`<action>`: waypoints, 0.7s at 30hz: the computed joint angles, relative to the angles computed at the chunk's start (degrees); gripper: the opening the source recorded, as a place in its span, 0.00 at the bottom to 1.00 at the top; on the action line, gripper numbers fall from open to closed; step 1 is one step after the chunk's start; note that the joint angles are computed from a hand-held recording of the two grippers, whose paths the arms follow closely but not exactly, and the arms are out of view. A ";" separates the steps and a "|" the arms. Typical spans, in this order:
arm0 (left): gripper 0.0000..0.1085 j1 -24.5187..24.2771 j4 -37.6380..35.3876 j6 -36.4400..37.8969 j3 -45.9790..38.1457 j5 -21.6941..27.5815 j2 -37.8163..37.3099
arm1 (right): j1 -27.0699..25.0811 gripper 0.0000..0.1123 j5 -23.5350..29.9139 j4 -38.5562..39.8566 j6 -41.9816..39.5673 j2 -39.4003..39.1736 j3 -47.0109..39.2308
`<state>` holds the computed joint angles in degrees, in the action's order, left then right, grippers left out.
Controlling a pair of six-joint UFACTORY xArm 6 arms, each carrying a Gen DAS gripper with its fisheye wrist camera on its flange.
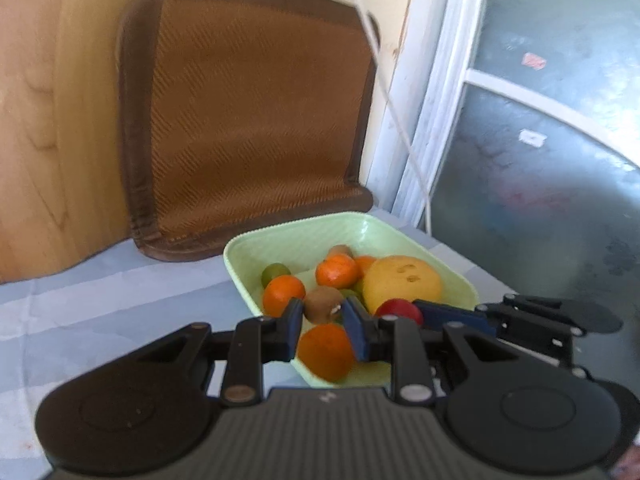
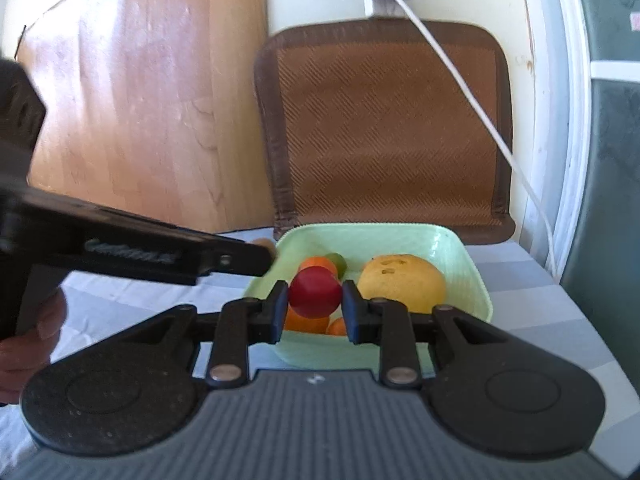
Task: Organize fruits
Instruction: 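Lower the kiwi and red tomato into the basket and open both grippers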
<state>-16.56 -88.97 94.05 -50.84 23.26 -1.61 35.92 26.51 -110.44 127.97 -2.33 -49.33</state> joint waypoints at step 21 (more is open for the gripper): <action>0.60 -5.75 -6.08 -0.38 20.79 -19.47 -28.13 | 18.80 0.44 24.12 12.52 16.67 -19.82 18.20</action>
<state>-22.30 -95.05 93.67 -30.05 3.79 -29.74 54.72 50.63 -97.92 144.64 -22.15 -31.13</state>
